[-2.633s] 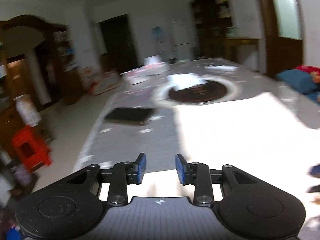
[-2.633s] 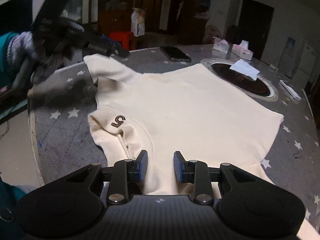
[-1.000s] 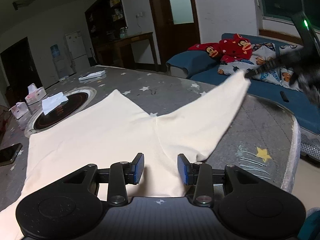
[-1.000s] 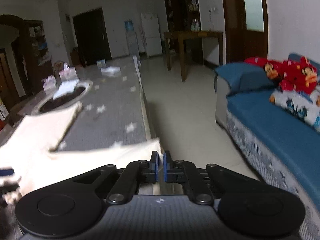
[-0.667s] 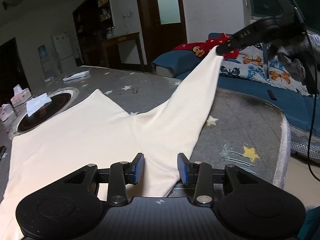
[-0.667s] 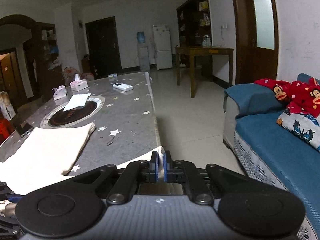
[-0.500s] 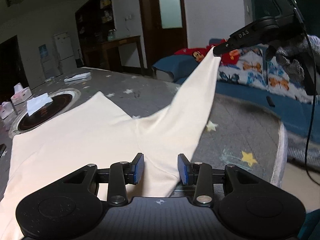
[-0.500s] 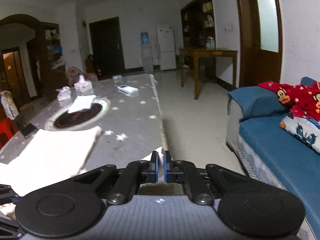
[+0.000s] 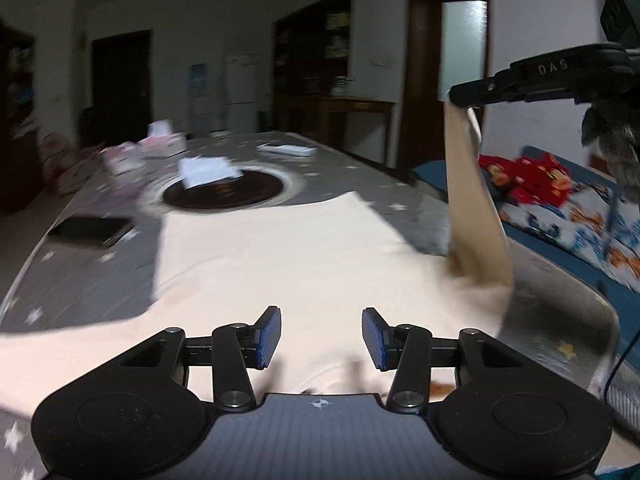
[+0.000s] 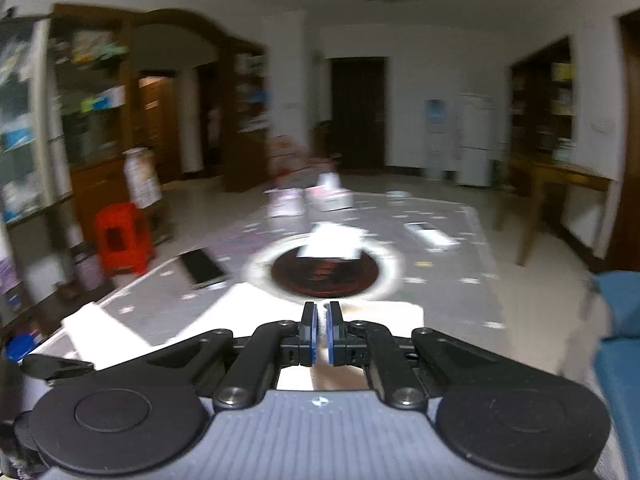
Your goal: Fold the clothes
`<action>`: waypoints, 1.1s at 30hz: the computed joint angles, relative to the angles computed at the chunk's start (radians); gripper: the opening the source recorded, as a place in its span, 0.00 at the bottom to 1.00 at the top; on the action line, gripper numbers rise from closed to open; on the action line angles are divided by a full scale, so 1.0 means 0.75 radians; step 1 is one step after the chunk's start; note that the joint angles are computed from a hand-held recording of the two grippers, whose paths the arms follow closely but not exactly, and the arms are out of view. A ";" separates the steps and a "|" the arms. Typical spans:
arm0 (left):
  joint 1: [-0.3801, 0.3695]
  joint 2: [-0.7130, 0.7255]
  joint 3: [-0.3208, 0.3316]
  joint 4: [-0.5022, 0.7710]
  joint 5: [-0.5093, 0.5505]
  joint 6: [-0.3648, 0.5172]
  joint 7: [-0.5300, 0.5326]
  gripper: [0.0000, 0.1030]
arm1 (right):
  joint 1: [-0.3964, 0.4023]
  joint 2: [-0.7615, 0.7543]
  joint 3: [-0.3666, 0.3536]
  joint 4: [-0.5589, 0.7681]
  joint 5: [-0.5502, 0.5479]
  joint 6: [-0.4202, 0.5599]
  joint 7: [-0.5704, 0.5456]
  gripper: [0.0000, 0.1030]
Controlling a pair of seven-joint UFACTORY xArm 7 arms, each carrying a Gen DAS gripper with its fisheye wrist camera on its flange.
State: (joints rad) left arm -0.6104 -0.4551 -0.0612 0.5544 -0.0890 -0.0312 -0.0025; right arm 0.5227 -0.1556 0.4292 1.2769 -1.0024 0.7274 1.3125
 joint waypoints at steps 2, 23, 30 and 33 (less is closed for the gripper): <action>0.049 -0.033 -0.027 -0.024 -0.001 0.015 -0.031 0.47 | 0.018 0.127 0.004 0.094 -0.024 -0.053 -0.022 0.04; 0.231 -0.036 -0.135 -0.015 0.074 0.054 -0.179 0.48 | 0.215 0.107 -0.142 -0.087 0.215 -0.027 -0.173 0.25; 0.421 0.114 -0.279 0.121 0.179 0.105 -0.299 0.46 | 0.127 -0.086 -0.031 -0.337 0.363 0.048 -0.052 0.34; 0.479 0.150 -0.324 0.151 0.242 0.123 -0.354 0.44 | 0.062 -0.144 -0.006 -0.407 0.380 -0.038 0.057 0.34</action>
State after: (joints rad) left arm -0.2515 -0.3427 -0.3038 0.6673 0.0927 0.0609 -0.2679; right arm 0.5694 -0.2639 0.4251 0.9720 -0.7170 0.6986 1.3554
